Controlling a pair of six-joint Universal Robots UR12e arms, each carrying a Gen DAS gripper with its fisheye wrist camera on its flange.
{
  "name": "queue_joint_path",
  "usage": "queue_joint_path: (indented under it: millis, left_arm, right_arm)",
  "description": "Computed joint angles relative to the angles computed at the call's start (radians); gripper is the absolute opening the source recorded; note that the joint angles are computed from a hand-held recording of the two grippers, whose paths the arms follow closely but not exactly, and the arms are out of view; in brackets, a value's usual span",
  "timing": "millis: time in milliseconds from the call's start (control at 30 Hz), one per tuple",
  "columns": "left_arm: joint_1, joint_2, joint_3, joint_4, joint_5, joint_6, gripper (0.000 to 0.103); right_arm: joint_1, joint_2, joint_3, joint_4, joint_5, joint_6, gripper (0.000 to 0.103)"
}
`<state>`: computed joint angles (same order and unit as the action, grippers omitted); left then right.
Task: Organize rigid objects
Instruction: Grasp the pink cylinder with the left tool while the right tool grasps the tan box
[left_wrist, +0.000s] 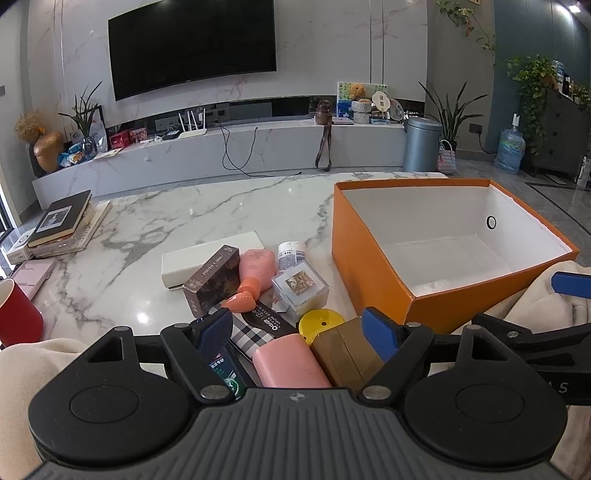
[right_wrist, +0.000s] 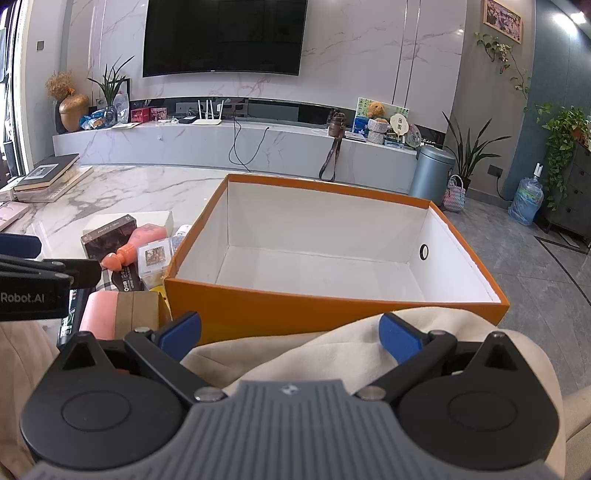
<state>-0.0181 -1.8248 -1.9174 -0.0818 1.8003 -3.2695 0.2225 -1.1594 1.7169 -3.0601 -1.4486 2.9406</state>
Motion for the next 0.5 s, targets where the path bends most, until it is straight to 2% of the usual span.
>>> queue_joint_path:
  millis: [167, 267, 367, 433, 467, 500]
  left_arm:
    - [0.014, 0.01, -0.007, 0.003, -0.033, -0.007, 0.092]
    - [0.04, 0.022, -0.017, 0.015, -0.111, -0.012, 0.092]
    - [0.06, 0.032, -0.01, -0.031, -0.141, -0.065, 0.091]
    - [0.065, 0.035, -0.003, -0.069, -0.135, -0.073, 0.085]
    - [0.066, 0.036, 0.0, -0.079, -0.128, -0.072, 0.081]
    - [0.069, 0.037, 0.002, -0.095, -0.125, -0.077, 0.08]
  right_arm:
    - [-0.002, 0.0, -0.003, 0.014, 0.007, 0.0, 0.101]
    - [-0.005, 0.001, -0.01, 0.032, 0.025, 0.005, 0.101]
    - [-0.009, 0.001, -0.015, 0.051, 0.056, -0.001, 0.101]
    - [-0.008, 0.002, -0.022, 0.069, 0.074, -0.016, 0.1]
    - [-0.011, 0.003, -0.025, 0.078, 0.094, -0.023, 0.096]
    - [-0.014, 0.004, -0.029, 0.094, 0.122, -0.028, 0.087]
